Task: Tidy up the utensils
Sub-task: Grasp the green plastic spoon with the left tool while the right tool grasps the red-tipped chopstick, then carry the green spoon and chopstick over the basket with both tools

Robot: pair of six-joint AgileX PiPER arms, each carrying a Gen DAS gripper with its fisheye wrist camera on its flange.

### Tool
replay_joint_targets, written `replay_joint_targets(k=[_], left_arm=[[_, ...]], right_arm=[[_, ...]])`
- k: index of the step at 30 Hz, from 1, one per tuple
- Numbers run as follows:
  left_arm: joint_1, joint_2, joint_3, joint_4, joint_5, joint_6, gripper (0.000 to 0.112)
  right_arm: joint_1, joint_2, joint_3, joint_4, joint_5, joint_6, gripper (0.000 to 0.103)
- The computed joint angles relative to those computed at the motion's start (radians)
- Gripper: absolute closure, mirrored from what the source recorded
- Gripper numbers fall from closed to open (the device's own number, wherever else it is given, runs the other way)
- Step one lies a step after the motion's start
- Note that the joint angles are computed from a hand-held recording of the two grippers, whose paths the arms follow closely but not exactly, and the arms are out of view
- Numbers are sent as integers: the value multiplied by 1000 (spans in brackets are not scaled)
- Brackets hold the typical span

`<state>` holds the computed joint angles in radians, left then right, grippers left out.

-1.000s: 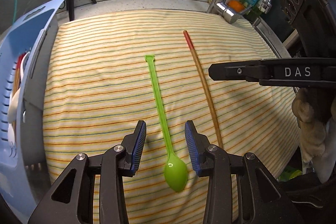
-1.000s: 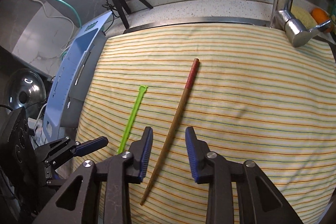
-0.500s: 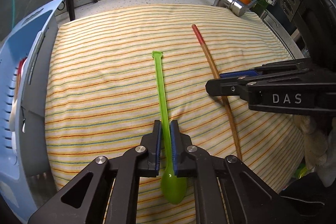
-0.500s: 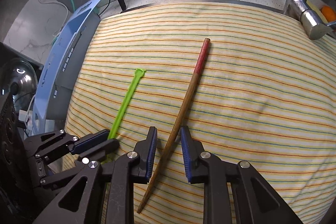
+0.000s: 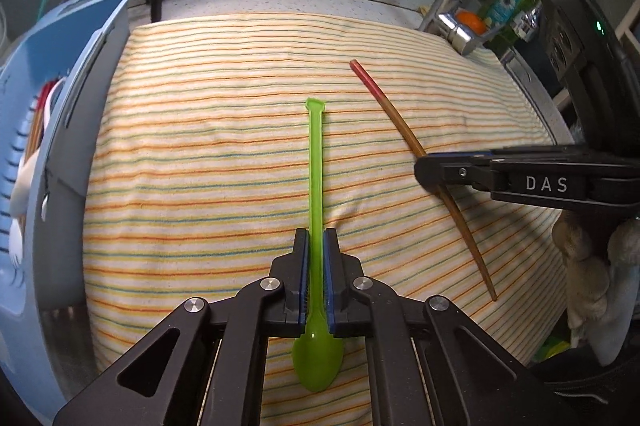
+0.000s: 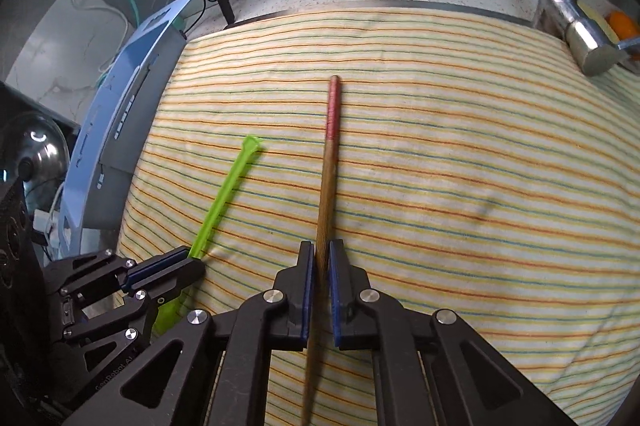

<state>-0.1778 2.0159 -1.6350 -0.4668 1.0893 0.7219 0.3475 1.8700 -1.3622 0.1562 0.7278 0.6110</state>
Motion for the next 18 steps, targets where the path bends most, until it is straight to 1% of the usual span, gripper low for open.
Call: replay_joint_targets(k=[3, 8, 11, 18], left_arm=[[20, -3, 1, -29, 7, -12, 107], [52, -5, -14, -78, 22, -36, 107], [62, -13, -19, -88, 22, -41, 107], [96, -17, -78, -98, 34, -44, 107]], right_arm=[[-3, -41, 62, 19, -51, 25, 97], [-17, -96, 147, 91, -129, 41, 97], [-12, -113, 148, 80, -132, 56, 97], [25, -129, 58, -33, -100, 127, 97]])
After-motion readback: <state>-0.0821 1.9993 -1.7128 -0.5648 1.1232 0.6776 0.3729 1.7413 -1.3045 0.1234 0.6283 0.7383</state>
